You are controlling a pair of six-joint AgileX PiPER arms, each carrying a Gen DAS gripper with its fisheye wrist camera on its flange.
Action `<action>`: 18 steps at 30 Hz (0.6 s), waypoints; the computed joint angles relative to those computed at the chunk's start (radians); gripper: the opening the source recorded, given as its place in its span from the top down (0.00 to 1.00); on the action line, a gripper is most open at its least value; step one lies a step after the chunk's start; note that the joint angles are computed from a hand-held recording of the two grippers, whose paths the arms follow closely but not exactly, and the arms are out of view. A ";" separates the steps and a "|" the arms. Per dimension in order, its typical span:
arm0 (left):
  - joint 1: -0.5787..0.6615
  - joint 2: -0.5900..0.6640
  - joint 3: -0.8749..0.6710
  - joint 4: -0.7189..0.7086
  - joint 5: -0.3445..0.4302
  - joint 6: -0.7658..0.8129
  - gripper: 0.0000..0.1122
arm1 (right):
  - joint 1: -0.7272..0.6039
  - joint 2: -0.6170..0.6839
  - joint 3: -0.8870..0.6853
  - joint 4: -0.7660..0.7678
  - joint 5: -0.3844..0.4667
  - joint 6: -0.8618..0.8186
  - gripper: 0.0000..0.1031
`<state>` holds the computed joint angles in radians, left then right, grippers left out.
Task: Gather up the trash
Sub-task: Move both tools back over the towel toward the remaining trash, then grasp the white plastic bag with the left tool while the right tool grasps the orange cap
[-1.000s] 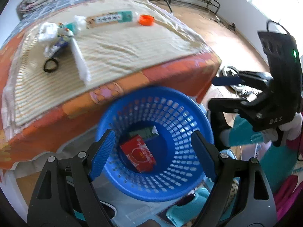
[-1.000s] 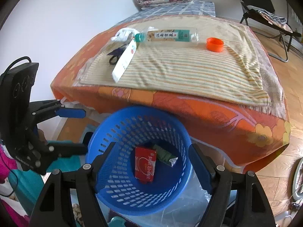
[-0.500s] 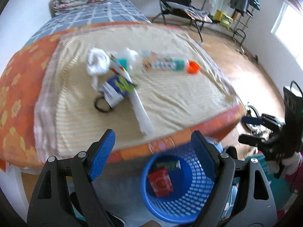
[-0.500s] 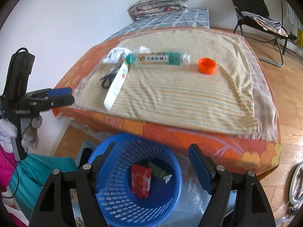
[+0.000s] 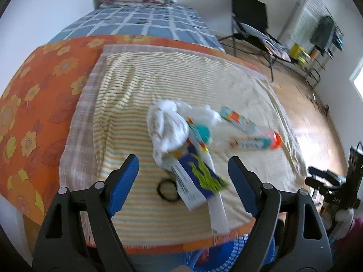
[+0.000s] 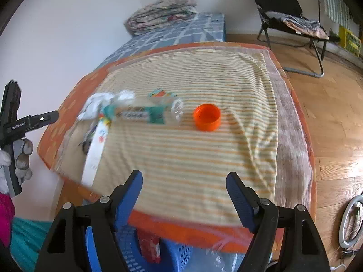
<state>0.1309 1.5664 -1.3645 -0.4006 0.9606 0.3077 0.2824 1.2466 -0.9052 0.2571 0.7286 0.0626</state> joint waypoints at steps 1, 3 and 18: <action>0.007 0.020 -0.018 -0.006 0.003 -0.013 0.28 | -0.024 0.029 -0.013 0.021 -0.002 -0.027 0.24; 0.034 0.092 -0.080 -0.044 0.026 -0.043 0.28 | -0.052 0.076 -0.032 0.028 -0.016 -0.047 0.26; -0.014 0.370 -0.323 -0.034 0.058 -0.201 0.44 | -0.033 0.338 -0.169 -0.078 -0.088 -0.041 0.34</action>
<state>0.1173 1.9364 -1.6877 -0.4349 1.0190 0.1072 0.2493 1.5851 -1.0738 0.1790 0.6406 0.0212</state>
